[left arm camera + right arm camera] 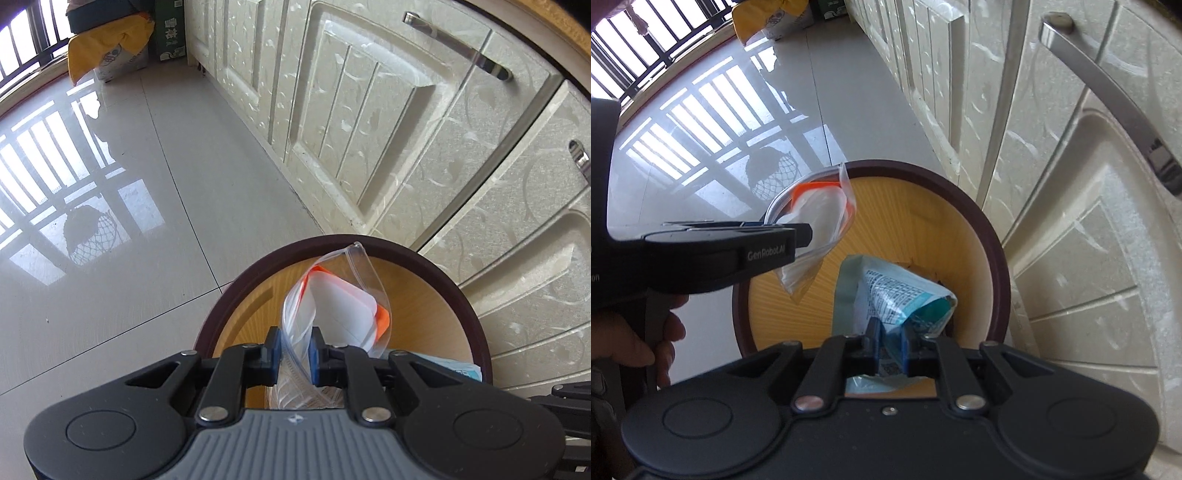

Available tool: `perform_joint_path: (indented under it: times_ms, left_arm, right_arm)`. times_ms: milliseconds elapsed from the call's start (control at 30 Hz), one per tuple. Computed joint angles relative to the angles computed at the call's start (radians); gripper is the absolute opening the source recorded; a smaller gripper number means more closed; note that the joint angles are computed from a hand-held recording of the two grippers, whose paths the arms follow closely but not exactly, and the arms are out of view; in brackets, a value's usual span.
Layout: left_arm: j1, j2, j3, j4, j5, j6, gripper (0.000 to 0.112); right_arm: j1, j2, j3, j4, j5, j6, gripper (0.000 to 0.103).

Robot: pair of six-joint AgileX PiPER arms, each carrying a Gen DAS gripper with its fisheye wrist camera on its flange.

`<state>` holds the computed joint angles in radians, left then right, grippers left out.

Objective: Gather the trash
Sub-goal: 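Open left tool dropping the clear bag while right tool releases the teal packet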

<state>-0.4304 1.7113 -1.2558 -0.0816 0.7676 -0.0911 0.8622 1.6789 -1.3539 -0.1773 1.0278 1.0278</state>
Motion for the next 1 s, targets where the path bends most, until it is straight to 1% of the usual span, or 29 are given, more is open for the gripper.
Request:
perform_joint_path:
  times_ms: [33,67,100,167,200,300,367,567,667,767,900,1000]
  left_arm:
    - [-0.002,0.008,-0.006,0.006,0.006,0.0,0.022]
    - [-0.002,0.014,-0.01,0.006,0.01,0.0,0.022]
    - [-0.003,0.019,-0.012,0.007,0.011,-0.002,0.022]
    - [0.0,0.023,-0.012,0.003,0.016,-0.002,0.024]
    - [0.001,0.024,-0.01,0.001,0.019,0.0,0.025]
    - [0.005,0.023,-0.006,-0.009,0.029,0.012,0.028]
    - [0.006,0.02,-0.004,-0.008,0.038,0.014,0.033]
    - [0.013,-0.008,0.01,-0.012,0.071,0.015,0.035]
    - [0.016,-0.034,0.027,-0.018,0.093,0.022,0.037]
    - [0.02,-0.066,0.051,-0.021,0.115,0.018,0.039]
    - [0.033,-0.117,0.079,-0.019,0.147,0.006,0.042]
    - [0.045,-0.159,0.098,-0.019,0.175,-0.004,0.049]
  right_arm:
    - [-0.012,0.004,0.0,0.012,-0.009,-0.015,0.019]
    - [-0.013,0.004,0.0,0.022,-0.013,-0.019,0.028]
    - [-0.015,0.005,-0.002,0.027,-0.011,-0.022,0.031]
    - [-0.013,0.019,-0.023,0.031,0.011,-0.032,0.032]
    - [-0.014,0.023,-0.03,0.037,0.02,-0.042,0.034]
    - [-0.023,0.041,-0.044,0.054,0.029,-0.07,0.036]
    - [-0.024,0.046,-0.046,0.063,0.04,-0.086,0.036]
    - [-0.015,0.038,-0.042,0.076,0.074,-0.108,0.037]
    - [-0.013,0.022,-0.032,0.073,0.091,-0.122,0.038]
    - [-0.005,0.012,-0.031,0.06,0.111,-0.117,0.043]
    - [0.003,-0.016,-0.022,0.048,0.138,-0.114,0.047]
    - [0.01,-0.033,-0.023,0.034,0.152,-0.111,0.05]
